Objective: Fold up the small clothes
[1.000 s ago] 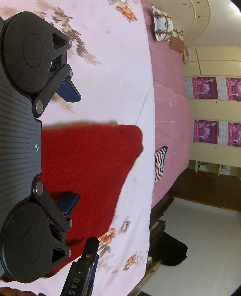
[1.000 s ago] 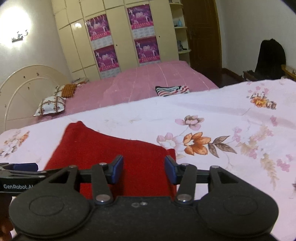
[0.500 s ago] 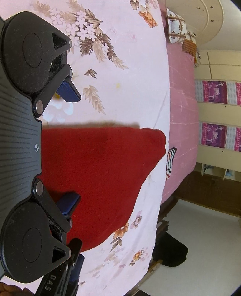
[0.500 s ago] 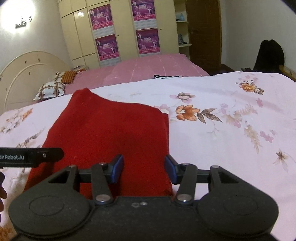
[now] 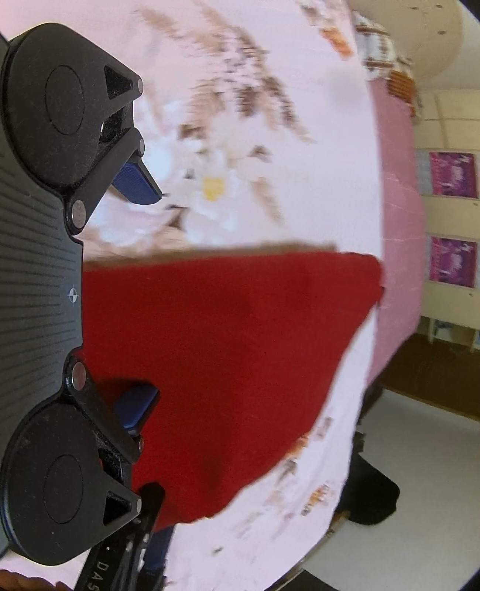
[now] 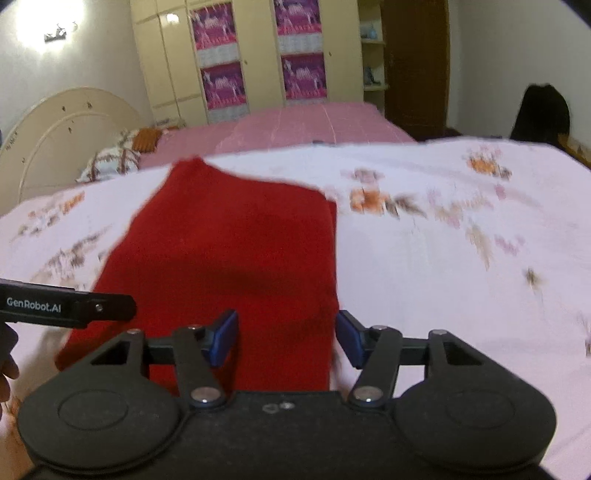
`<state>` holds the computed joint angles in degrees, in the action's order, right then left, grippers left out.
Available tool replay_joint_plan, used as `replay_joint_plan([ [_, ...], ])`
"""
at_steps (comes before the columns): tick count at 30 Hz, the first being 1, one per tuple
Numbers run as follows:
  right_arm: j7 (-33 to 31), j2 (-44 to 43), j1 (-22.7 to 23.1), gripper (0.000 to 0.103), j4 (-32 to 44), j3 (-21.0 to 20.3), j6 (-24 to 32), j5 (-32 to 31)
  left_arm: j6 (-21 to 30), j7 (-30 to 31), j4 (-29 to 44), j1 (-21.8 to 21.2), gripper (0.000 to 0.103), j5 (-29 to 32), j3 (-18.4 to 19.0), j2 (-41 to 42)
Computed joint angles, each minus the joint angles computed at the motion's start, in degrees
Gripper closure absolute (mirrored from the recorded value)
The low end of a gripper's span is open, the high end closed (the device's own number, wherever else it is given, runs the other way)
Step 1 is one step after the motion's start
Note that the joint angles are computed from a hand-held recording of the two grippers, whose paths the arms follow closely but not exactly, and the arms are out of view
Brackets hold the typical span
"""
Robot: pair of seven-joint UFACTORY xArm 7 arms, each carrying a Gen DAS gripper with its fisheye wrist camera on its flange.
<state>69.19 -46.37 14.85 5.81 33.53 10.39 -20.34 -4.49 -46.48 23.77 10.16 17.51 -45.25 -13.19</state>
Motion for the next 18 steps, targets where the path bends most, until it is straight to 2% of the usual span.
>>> replay_joint_plan([
  [3,0.4,1.1,2.1,0.046,-1.5,-1.5,-0.4,1.2,-1.6,-0.2,-1.1,1.1,0.0,-0.9,-1.2,0.4],
  [4,0.7,0.5,2.9,0.045,-2.1,-2.2,-0.5,1.8,-1.0,0.5,-1.1,-1.0,0.0,-1.7,0.7,0.3],
  [6,0.2,-0.6,4.5,0.045,-2.6,-4.0,0.1,2.5,-1.0,1.8,-1.6,-9.1,0.0,-3.4,8.7,0.1],
  [7,-0.4,-1.6,5.1,0.045,-2.8,-4.7,0.2,2.6,-1.3,2.2,-1.8,-11.2,0.0,-4.2,10.9,-0.2],
  [9,-1.5,-3.5,6.0,0.041,-3.2,-6.0,0.5,3.0,-1.9,2.8,-1.8,-12.5,0.0,-5.5,12.5,-1.3],
  [11,-2.2,-4.8,5.1,0.032,-3.3,-7.0,-0.3,3.4,-1.5,4.0,-0.6,-13.2,0.0,-6.5,13.7,-0.8],
  [12,-2.6,-4.9,4.2,0.031,-3.4,-7.7,-1.5,3.6,-1.0,4.5,0.3,-13.4,0.0,-6.8,14.2,-0.4],
  [17,-6.4,0.8,-0.7,0.026,-2.4,-11.2,-9.9,5.9,-1.2,4.1,4.2,-7.9,0.0,-5.6,10.5,3.7],
  [18,-7.7,3.0,-1.5,0.026,-2.1,-12.2,-12.4,6.6,-1.3,3.5,5.0,-4.9,0.0,-4.8,7.8,4.7],
])
